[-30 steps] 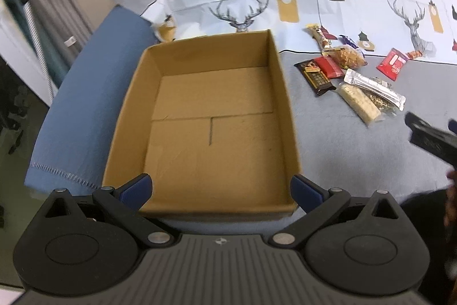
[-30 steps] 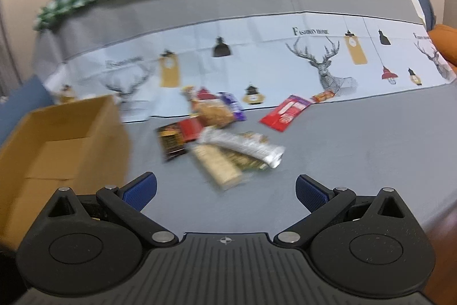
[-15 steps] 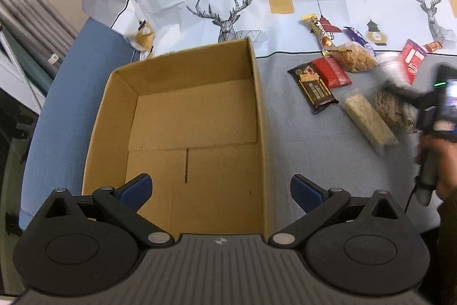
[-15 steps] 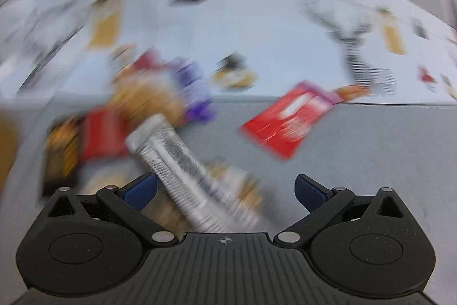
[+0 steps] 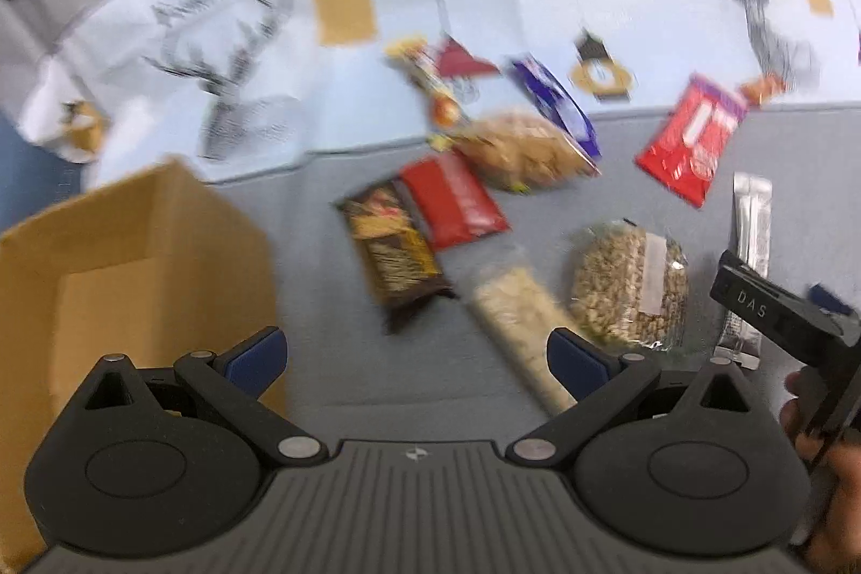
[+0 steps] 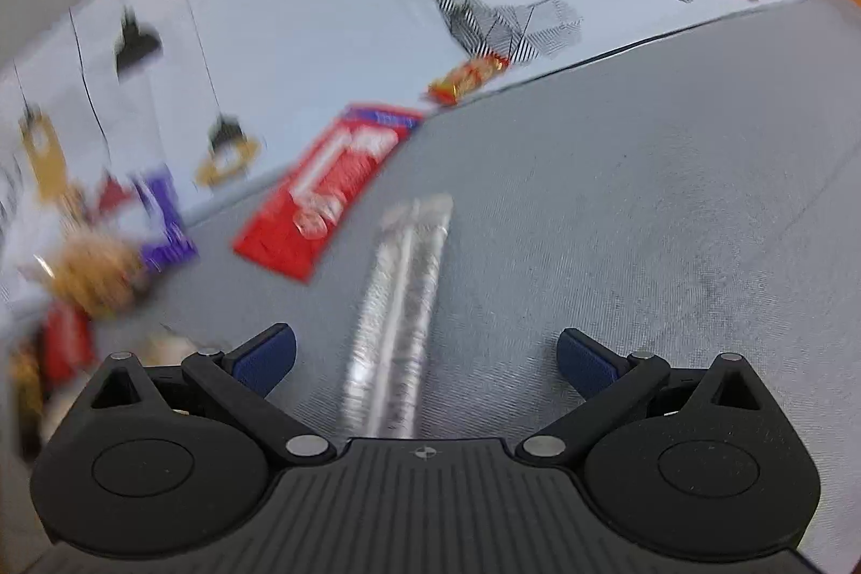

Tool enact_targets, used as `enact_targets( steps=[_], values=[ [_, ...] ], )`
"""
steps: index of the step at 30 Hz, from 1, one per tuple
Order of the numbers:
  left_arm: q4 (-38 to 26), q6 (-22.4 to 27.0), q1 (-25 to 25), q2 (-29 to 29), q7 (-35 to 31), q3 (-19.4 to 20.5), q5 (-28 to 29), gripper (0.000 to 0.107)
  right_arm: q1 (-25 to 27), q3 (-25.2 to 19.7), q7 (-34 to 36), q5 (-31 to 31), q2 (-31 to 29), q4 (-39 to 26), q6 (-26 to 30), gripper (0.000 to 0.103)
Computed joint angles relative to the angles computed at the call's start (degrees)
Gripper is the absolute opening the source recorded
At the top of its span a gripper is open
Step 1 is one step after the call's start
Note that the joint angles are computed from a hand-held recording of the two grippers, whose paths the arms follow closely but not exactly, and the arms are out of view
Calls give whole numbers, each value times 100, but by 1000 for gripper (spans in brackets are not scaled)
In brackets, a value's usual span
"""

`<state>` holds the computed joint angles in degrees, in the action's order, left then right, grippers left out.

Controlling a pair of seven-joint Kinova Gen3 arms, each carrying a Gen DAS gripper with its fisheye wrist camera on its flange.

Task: Organize snacks
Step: 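Grasp the silver foil stick with the right tool while the left tool grasps the clear cracker bar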

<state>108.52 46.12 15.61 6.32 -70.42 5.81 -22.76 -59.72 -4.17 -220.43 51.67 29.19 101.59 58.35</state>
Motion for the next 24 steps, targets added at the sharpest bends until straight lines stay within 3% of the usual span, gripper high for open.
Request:
enact_targets(
  steps=[3, 5, 7, 11, 16, 22, 23, 24],
  values=[
    [-219, 68, -224, 466, -292, 257, 488, 103, 54, -27, 552, -373, 208, -350, 538, 102],
    [-252, -14, -171, 649, -541, 195, 749, 103, 39, 36, 500, -388, 187, -327, 521, 102],
    [-369, 127, 90, 940, -529, 13, 722, 103, 35, 54, 465, -369, 179, -296, 498, 102],
    [-530, 380, 134, 1422, -555, -183, 856, 103, 48, 60, 561, -378, 225, -343, 533, 102],
    [-964, 640, -484, 1813, -863, -203, 1702, 103, 28, 95, 692, -385, 358, -477, 645, 102],
    [-1075, 642, -466, 1913, -1090, -249, 1732, 103, -44, 147, 751, -375, 451, -566, 743, 102],
    [-1029, 573, -423, 1866, -1105, -256, 1687, 99, -76, 157, 751, -352, 483, -586, 782, 102],
    [-977, 481, -418, 1795, -1167, -242, 1674, 80, -99, 159, 783, -337, 507, -609, 828, 102]
  ],
)
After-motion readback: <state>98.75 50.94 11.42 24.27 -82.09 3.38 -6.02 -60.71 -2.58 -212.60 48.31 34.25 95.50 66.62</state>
